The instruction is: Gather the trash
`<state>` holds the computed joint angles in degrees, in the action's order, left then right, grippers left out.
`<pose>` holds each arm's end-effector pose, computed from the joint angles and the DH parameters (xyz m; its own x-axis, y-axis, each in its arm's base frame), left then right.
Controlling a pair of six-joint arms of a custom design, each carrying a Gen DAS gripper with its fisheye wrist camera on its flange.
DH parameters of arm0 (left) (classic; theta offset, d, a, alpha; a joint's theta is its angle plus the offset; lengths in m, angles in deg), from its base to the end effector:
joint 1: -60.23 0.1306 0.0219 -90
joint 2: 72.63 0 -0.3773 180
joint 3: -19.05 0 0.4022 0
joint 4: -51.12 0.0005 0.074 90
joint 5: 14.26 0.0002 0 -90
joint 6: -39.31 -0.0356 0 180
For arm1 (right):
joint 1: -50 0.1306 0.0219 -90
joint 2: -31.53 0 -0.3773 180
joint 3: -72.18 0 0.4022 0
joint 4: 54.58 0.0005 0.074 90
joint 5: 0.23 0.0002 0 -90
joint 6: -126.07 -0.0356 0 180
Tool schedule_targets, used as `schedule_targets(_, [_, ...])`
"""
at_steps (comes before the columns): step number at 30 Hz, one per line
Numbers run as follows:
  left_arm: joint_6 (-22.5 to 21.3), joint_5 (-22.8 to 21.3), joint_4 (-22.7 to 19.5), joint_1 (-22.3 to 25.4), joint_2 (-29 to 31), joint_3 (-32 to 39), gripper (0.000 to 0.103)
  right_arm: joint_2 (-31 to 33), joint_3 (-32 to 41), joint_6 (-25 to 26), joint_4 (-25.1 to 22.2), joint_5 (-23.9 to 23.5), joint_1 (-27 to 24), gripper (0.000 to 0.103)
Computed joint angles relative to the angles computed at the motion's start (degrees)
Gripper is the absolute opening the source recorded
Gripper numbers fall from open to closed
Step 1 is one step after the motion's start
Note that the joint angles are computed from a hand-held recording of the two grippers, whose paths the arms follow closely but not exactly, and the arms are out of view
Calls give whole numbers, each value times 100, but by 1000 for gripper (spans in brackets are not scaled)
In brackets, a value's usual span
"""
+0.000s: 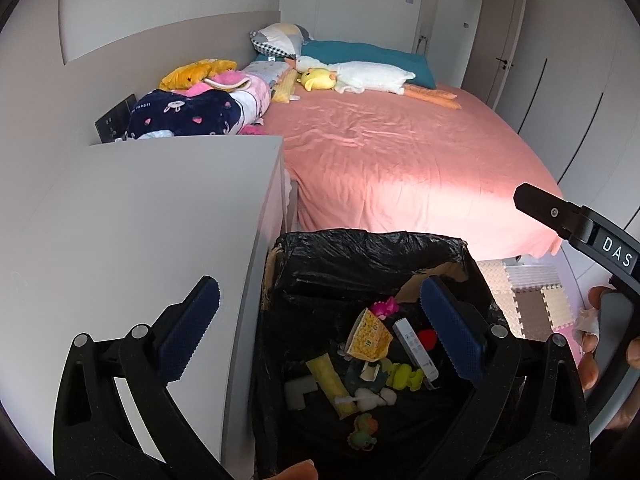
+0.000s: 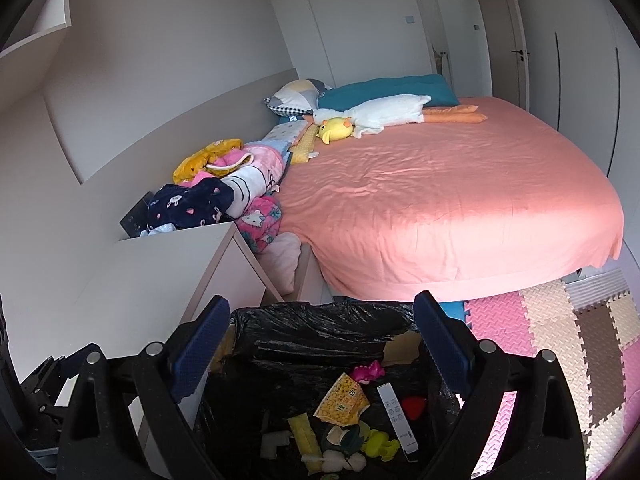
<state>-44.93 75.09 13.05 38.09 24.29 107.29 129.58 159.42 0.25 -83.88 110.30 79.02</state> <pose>0.5001 -0.2036 0.3645 -0.7084 0.1799 -0.6826 0.3001 0.9520 -0.0605 0.4888 0.2563 0.3594 -0.5854 0.3020 -0.7524 0.1515 0.9524 0.2644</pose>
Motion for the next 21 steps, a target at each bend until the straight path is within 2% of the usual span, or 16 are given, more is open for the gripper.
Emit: schedule_targets(21, [-152,-138,75,-44,-51,-55,97,90,122,-9,-80,45,48,93])
